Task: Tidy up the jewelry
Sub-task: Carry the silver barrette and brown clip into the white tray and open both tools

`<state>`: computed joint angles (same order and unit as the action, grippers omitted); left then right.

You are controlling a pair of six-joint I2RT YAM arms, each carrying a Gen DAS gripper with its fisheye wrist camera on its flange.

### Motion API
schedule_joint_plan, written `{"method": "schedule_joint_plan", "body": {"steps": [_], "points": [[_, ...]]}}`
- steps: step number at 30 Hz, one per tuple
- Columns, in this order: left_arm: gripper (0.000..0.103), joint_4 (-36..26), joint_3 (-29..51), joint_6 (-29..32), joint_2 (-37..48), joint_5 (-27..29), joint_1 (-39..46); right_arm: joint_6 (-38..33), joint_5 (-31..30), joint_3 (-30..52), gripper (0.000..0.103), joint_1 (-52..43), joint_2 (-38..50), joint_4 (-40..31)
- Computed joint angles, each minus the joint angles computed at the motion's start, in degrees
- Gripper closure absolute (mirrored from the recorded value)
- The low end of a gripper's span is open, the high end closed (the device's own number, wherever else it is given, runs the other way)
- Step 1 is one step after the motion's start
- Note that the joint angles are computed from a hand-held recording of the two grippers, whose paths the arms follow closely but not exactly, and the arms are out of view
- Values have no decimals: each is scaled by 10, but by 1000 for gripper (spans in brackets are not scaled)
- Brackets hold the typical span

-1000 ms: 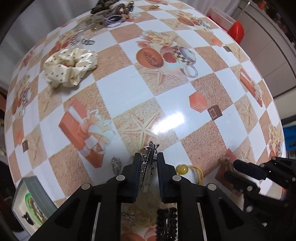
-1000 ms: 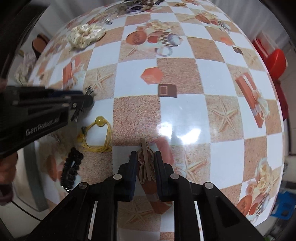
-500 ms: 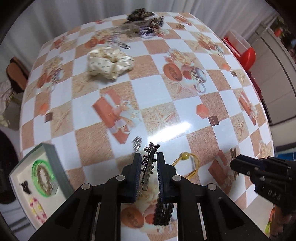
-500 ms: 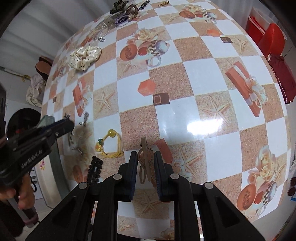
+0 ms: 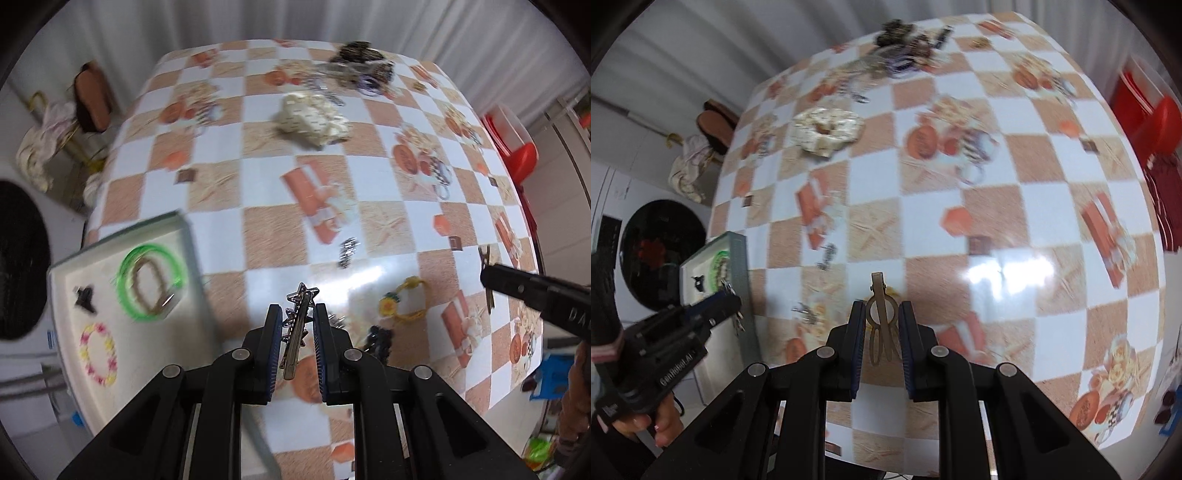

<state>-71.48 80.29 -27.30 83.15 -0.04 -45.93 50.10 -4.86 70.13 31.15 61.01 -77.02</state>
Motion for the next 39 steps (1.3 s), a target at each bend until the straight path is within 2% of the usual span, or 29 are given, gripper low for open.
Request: {"method": "schedule_joint_plan", "body": {"steps": [11, 21, 29, 35, 39], "points": [[81, -48, -131, -3, -161, 0, 129, -16, -1, 141, 84, 117, 173, 59], [81, -78, -241, 67, -272, 1, 322, -49, -35, 283, 84, 200, 355, 97], [81, -49, -311, 111, -297, -3, 413, -65, -60, 410, 84, 230, 495, 102], [81, -18, -343, 113, -294, -16, 421, -82, -65, 527, 84, 237, 602, 81], [81, -7, -358, 115, -293, -24, 422, -87, -72, 570, 84, 237, 646, 67]]}}
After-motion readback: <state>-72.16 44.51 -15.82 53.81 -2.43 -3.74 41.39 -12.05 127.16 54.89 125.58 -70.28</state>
